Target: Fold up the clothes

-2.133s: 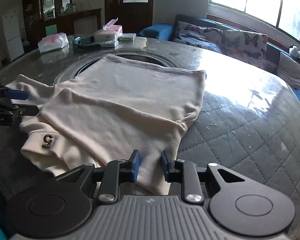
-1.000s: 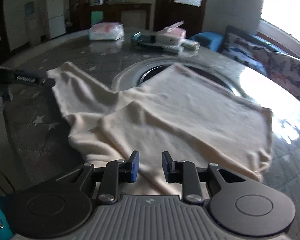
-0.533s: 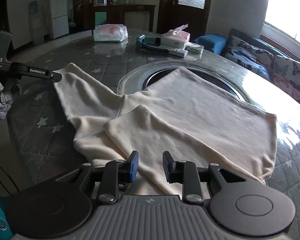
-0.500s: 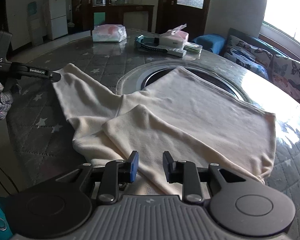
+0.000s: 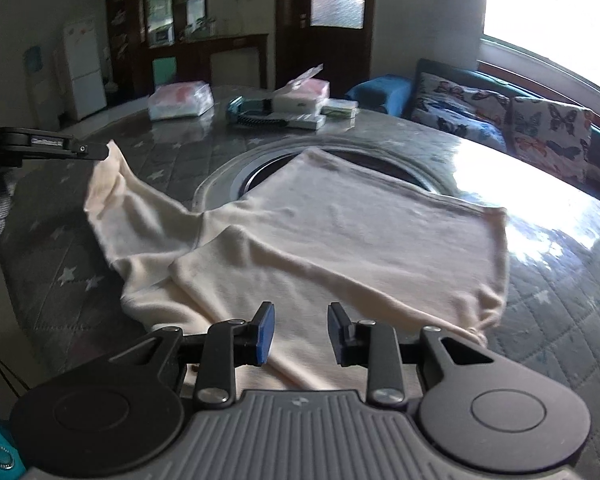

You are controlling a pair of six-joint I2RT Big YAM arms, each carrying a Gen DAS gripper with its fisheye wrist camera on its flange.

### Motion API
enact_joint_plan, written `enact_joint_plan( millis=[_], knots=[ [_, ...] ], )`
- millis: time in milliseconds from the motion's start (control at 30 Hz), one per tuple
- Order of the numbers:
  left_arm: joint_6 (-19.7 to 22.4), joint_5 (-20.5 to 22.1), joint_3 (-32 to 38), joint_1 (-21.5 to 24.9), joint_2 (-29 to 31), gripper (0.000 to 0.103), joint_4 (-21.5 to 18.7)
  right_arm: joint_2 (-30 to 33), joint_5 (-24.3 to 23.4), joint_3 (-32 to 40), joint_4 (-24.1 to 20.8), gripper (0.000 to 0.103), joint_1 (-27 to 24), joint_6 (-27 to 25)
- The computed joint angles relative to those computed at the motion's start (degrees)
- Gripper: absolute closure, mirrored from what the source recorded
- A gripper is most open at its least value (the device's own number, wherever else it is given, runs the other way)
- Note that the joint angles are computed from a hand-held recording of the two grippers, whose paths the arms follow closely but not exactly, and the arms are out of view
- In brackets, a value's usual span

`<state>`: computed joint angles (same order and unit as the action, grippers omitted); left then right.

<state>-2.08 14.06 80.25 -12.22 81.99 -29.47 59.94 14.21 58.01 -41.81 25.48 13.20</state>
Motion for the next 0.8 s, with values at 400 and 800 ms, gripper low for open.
enact_joint_plan(
  millis=[400,800],
  knots=[
    [13.9,12.7,0.6,-13.3,-0.2,0.096,-3.2,-5.8,0.4,-3.3,0.4,0.074,-4.6,4.7],
    [18.2,12.3,-2.2,-12.0,-1.6,0.051,-5.8,-1.6,-5.7,-1.1,1.5,0.074,-5.0,6.4]
  ],
)
